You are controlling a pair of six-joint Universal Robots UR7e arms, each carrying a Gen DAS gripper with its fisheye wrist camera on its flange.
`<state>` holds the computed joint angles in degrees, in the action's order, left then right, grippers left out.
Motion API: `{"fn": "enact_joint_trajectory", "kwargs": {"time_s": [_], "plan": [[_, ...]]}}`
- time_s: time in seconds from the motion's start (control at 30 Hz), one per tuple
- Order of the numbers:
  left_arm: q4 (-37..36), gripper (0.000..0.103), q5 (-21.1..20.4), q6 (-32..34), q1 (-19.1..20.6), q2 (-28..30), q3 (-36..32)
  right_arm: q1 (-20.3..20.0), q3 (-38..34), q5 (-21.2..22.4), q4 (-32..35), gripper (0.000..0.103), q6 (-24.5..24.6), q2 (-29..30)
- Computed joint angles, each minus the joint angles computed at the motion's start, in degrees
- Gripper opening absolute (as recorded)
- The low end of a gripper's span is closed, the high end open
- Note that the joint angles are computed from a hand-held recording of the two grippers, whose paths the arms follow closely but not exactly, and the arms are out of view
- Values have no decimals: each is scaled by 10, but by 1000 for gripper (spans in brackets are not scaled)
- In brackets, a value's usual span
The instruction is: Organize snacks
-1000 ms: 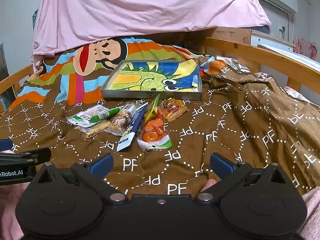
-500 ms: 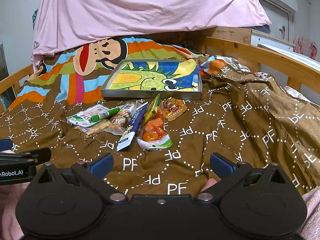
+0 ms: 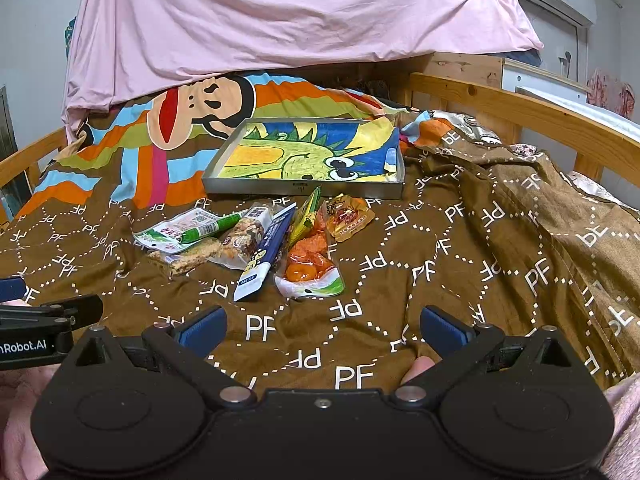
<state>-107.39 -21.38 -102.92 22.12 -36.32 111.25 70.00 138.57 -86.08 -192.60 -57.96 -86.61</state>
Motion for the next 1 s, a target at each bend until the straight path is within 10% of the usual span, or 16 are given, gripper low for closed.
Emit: {"fn": "enact_joint_trajectory", "kwargs": {"time_s": [1.0], "plan": [[16,103,-4,2,2,1,-11,12,-17,-34,24,102,16,8]]}}
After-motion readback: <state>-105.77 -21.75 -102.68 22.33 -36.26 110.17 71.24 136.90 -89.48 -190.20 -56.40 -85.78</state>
